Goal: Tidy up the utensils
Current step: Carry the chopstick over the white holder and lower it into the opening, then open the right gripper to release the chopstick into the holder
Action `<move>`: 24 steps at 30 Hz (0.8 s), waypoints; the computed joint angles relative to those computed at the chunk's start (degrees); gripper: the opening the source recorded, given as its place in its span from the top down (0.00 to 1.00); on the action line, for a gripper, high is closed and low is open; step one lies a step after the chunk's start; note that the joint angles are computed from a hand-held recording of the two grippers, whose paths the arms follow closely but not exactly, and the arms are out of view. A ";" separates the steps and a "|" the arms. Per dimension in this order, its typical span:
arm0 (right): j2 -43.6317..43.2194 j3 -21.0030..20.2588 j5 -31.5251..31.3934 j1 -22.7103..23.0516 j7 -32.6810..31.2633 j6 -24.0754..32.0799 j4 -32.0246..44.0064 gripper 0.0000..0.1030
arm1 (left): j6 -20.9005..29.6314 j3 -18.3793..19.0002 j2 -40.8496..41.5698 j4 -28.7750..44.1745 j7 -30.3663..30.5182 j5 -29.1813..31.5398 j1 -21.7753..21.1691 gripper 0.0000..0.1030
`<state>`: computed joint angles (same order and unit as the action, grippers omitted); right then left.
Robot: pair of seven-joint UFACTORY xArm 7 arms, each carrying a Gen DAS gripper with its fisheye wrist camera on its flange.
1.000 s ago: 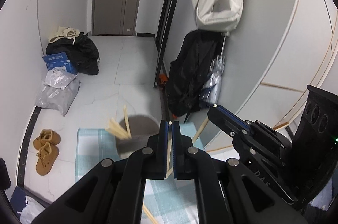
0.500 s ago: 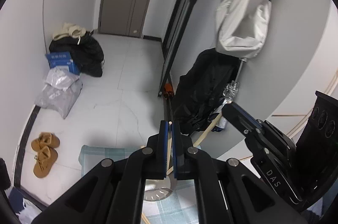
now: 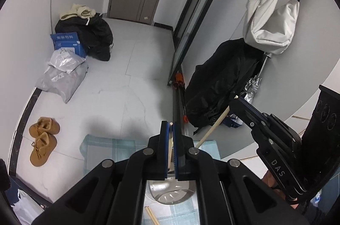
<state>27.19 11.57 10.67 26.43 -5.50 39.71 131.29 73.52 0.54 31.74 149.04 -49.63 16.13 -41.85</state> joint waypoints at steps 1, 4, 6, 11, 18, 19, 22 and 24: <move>-0.29 0.21 0.15 -0.05 -0.51 -0.27 -0.94 0.97 | -1.49 -0.32 -1.48 -2.88 -0.14 -0.28 0.32 1.00; -0.87 0.40 0.45 -0.06 -0.95 -0.78 -3.02 0.97 | -5.38 -1.32 -4.31 -8.91 -0.96 0.06 1.11 1.00; -0.58 0.43 0.54 0.20 -0.29 -0.60 -3.31 0.97 | -7.90 -2.27 -6.04 -12.68 -1.42 0.14 1.77 1.00; -1.02 1.11 2.63 -0.16 2.06 -0.03 -5.83 0.94 | -11.47 -3.14 -8.38 -17.43 -4.07 2.12 2.19 1.00; -4.37 2.09 7.57 -2.19 6.85 -2.87 -13.45 0.93 | -11.87 -4.62 -10.30 -21.67 -6.08 2.52 3.25 0.82; -5.07 1.99 7.68 -2.30 7.33 -3.18 -14.68 0.92 | -12.46 -4.74 -11.26 -23.40 -6.82 2.67 3.40 0.76; -8.23 1.37 7.70 -2.58 9.81 -5.25 -19.73 0.85 | -14.93 -5.22 -14.20 -28.39 -10.56 3.68 3.82 0.56; -12.19 1.42 9.32 -3.49 11.16 -8.75 -25.77 0.76 | -15.55 -5.58 -15.72 -30.61 -12.87 5.93 3.64 0.49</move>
<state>15.01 12.99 19.99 22.94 5.66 30.96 105.51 57.97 -5.03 16.02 118.43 -62.49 22.05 -38.21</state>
